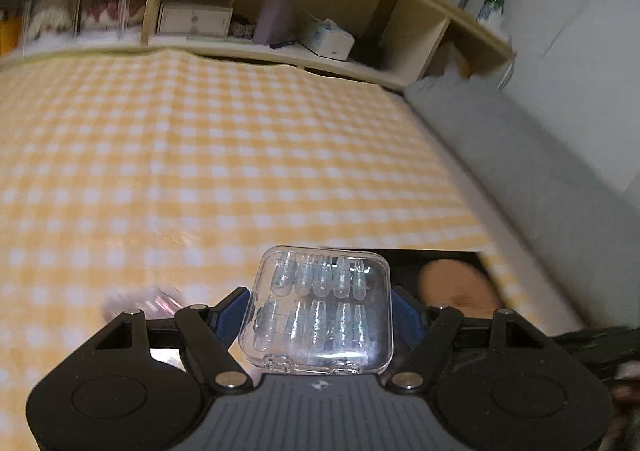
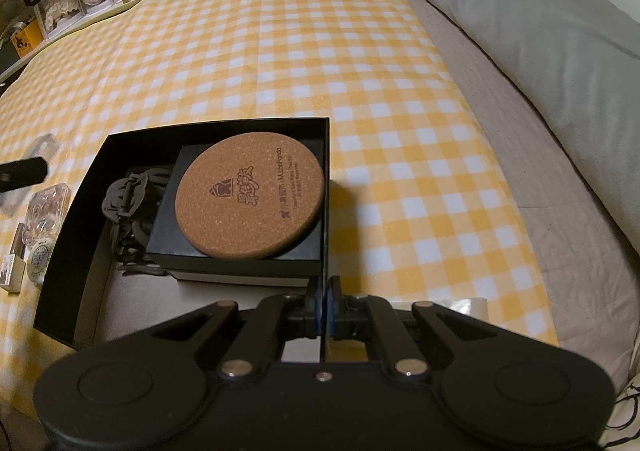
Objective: Organize rigid objects
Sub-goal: 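Lift the clear capsule case with the left gripper toward the tray, then lower the capsule case into the tray beside the black box and open the left gripper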
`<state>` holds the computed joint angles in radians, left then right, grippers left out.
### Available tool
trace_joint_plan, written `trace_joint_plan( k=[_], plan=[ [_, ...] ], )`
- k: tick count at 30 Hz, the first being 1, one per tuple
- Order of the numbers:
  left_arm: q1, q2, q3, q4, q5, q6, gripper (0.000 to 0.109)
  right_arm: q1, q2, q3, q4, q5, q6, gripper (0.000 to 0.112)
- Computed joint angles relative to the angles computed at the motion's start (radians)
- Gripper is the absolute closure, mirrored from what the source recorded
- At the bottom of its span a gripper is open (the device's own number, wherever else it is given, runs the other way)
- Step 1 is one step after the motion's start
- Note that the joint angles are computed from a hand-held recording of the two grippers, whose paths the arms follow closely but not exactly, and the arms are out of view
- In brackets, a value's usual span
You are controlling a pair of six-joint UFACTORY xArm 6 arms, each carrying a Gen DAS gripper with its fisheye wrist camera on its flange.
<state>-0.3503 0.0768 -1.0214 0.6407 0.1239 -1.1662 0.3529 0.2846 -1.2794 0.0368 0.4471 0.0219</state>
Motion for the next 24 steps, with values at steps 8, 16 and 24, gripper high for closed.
trace_joint_plan(
  k=[8, 16, 24],
  plan=[
    [-0.116, -0.007, -0.030, 0.134, 0.068, -0.240, 0.033, 0.000, 0.000, -0.001, -0.008, 0.000, 0.004, 0.109],
    [-0.163, 0.036, -0.059, 0.380, 0.185, -0.562, 0.033, 0.000, -0.001, 0.002, -0.013, -0.002, 0.009, 0.109],
    [-0.180, 0.053, -0.072, 0.491, 0.209, -0.673, 0.033, 0.000, -0.001, 0.003, -0.016, -0.003, 0.010, 0.109]
  ],
)
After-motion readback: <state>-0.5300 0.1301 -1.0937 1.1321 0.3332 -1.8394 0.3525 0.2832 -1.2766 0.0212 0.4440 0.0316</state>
